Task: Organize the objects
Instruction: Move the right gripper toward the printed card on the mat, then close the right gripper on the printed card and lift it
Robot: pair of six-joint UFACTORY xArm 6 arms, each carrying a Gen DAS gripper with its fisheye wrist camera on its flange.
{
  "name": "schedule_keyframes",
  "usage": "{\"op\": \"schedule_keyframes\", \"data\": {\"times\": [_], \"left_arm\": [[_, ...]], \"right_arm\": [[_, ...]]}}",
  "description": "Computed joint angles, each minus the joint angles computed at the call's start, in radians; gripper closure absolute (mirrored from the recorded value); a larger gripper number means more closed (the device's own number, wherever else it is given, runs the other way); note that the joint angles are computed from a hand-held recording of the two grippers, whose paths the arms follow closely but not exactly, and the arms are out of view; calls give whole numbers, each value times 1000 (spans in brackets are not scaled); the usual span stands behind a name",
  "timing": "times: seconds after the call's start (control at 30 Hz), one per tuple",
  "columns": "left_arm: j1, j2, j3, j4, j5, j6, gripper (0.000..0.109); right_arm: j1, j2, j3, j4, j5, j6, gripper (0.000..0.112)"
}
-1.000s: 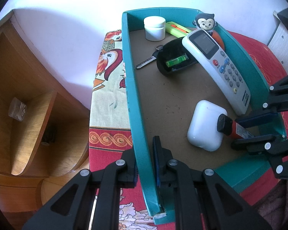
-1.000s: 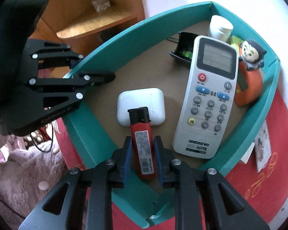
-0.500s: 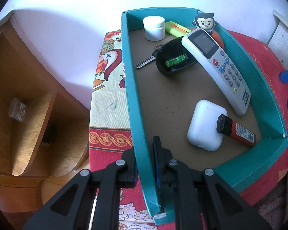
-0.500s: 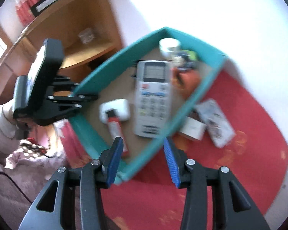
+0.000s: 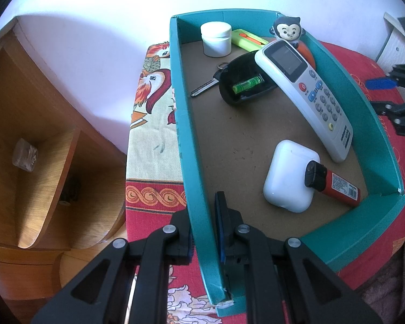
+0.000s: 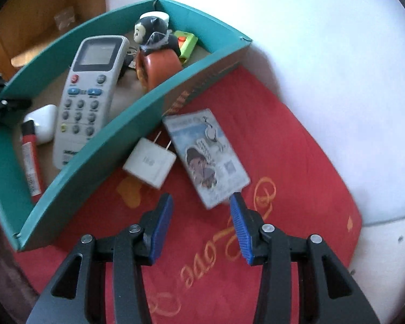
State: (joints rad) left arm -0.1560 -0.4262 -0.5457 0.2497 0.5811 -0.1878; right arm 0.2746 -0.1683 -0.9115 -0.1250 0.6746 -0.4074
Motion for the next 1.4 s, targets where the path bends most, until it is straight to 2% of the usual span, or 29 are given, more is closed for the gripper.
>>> {"op": "schedule_keyframes", "data": {"times": [0.17, 0.27, 0.47, 0.53, 0.63, 0.7, 0.8, 0.87, 0.93, 1.0, 1.17, 1.27, 1.4], "left_arm": [[0, 2, -2, 1, 0, -2, 99], [0, 2, -2, 1, 0, -2, 99], [2, 1, -1, 0, -1, 0, 99], [2, 1, -1, 0, 0, -1, 99], [1, 1, -2, 2, 1, -3, 99], [2, 1, -2, 1, 0, -3, 99], [2, 1, -2, 1, 0, -3, 99], [2, 0, -1, 2, 0, -2, 99], [3, 2, -5, 0, 5, 0, 99], [4, 0, -3, 5, 5, -2, 99], [3, -2, -6, 8, 15, -6, 99], [2, 0, -7, 14, 16, -18, 99], [14, -5, 6, 15, 6, -15, 99]], "right_arm": [[8, 55, -34, -35, -32, -7, 67], [-4, 77, -65, 7, -18, -20, 68], [-46, 100, -119, 168, 28, -49, 95], [-57, 99, -129, 207, 35, -57, 101], [-66, 106, -141, 205, 21, -49, 102], [-73, 123, -171, 238, 49, -85, 102], [-84, 130, -188, 231, 84, -139, 87], [-63, 118, -175, 167, 110, -128, 75], [-56, 145, -206, 116, 129, -134, 74], [-55, 183, -257, 122, 179, -185, 72], [-45, 288, -406, 139, 313, -317, 53], [-46, 340, -477, 134, 362, -338, 41], [-78, 395, -562, 195, 454, -307, 40]]}}
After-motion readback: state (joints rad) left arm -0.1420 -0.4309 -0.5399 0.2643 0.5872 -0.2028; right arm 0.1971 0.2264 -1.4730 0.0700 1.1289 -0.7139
